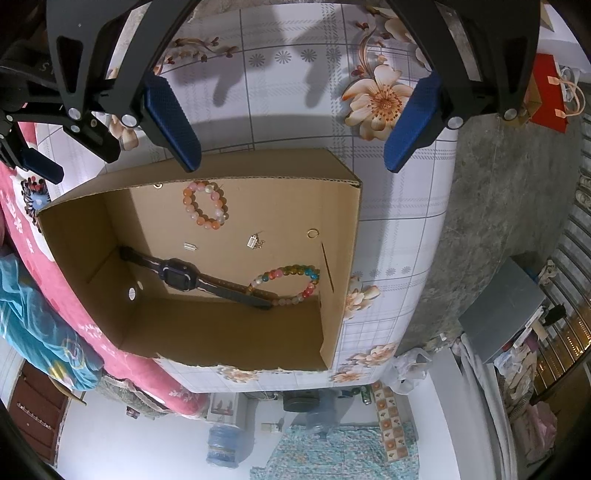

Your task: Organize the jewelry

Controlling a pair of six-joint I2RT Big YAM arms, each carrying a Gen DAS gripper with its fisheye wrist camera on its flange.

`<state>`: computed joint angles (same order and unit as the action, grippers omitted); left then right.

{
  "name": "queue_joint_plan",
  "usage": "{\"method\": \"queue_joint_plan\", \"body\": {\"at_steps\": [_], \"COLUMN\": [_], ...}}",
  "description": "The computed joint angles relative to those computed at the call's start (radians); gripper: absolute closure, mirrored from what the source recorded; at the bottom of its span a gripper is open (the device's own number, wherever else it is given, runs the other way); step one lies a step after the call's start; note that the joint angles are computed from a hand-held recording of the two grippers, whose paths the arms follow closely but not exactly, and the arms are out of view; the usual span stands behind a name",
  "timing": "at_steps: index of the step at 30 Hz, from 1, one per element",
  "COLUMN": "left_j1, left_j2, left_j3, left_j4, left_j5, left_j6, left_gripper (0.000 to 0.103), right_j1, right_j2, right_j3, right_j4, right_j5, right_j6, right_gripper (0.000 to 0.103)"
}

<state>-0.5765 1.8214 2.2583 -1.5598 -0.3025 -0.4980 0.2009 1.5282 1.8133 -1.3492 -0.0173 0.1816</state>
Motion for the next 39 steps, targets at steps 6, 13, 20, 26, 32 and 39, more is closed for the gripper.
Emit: {"method": "queue_joint_plan", "body": {"at_steps": [6,13,20,26,32,39], "left_j1": [0.001,-0.005,-0.005,-0.005,-0.003,-0.005], "left_j2": [0.004,0.010,0.013,0.014,0.018,0.018], "left_j3": [0.006,0.011,0.012,0.016,0.021,0.022], "left_j4": [-0.006,-0.017,-0.022,-0.028,-0.030,-0.032], "left_j5": [0.005,0.011,0.016,0.019,0.021,0.021], "left_j6": [-0.002,0.003,0.007,0.007,0.008,0.007], "left_gripper": [0.006,0.006,0.006,0.006,0.006,0.006], "right_j1": [-0.002,-0.002,0.000,0.001,0.001,0.002], "right_j2": [-0.002,-0.001,0.000,0.000,-0.002,-0.004], "right_j3": [-0.004,0.002,0.006,0.007,0.005,0.001], "right_j4": [0.007,0.010,0.008,0.005,0.007,0.008], "right_j5": [-0.002,-0.002,-0.003,-0.002,0.000,0.002], "right_j6": [0.002,0.017,0.029,0.031,0.033,0.034], "right_gripper": [0.008,0.008,0.008,0.008,0.008,0.008]}}
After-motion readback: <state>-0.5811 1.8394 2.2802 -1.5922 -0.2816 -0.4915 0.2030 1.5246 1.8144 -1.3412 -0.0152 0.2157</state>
